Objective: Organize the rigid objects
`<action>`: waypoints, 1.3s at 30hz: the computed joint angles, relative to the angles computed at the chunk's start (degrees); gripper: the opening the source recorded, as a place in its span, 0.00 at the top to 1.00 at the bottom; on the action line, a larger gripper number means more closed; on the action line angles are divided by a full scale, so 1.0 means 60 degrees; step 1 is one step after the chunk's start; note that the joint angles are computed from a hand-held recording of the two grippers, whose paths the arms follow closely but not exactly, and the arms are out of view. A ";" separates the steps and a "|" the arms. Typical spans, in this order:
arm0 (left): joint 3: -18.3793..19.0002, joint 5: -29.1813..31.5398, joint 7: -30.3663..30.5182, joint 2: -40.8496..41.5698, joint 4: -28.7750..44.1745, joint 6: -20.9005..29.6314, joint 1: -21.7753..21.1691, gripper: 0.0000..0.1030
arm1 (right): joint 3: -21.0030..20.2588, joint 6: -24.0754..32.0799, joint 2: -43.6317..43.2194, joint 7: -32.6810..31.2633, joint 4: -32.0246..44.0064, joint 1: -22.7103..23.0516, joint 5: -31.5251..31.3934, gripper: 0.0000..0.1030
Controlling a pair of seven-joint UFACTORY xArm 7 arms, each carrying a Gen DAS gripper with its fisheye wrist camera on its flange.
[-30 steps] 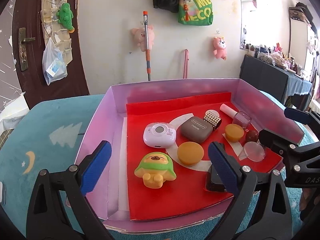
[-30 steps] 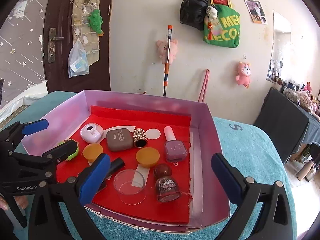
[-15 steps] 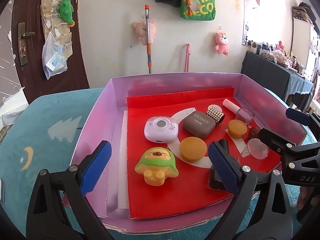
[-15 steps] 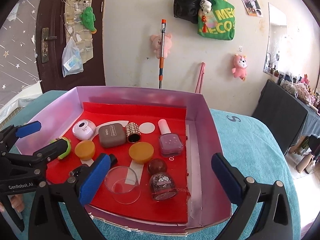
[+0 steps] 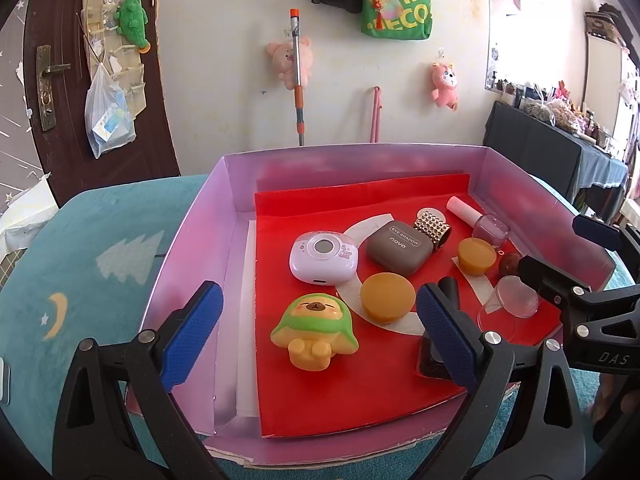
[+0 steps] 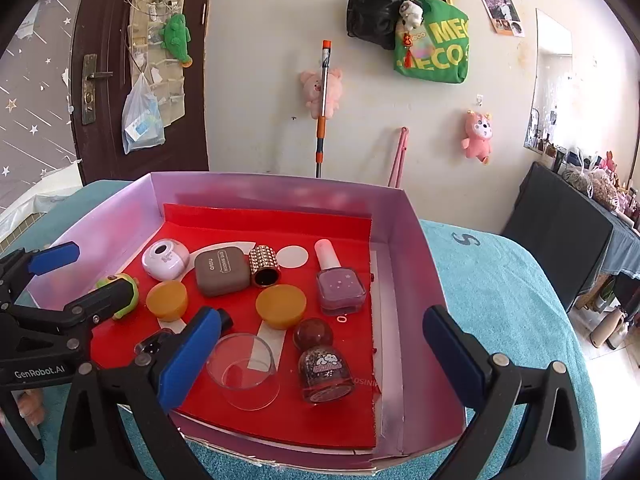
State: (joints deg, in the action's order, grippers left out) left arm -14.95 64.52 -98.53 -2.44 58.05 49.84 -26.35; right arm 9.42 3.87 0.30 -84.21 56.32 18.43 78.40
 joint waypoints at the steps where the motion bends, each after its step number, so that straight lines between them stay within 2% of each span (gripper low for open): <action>1: 0.0003 0.0008 -0.0004 -0.0006 -0.0008 -0.0013 0.0002 0.04 | -0.0002 0.0011 -0.0001 0.0031 -0.0002 -0.0003 -0.0031 0.00; 39: 0.0008 -0.0031 0.0014 -0.0022 -0.0044 -0.0014 0.0024 0.04 | -0.0014 -0.0032 -0.0035 0.0345 -0.0060 0.0010 -0.0362 0.00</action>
State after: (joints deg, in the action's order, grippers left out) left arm -14.90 64.34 -98.45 -2.57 57.78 49.76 -26.20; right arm 9.34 3.68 0.09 -82.14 55.96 18.49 76.23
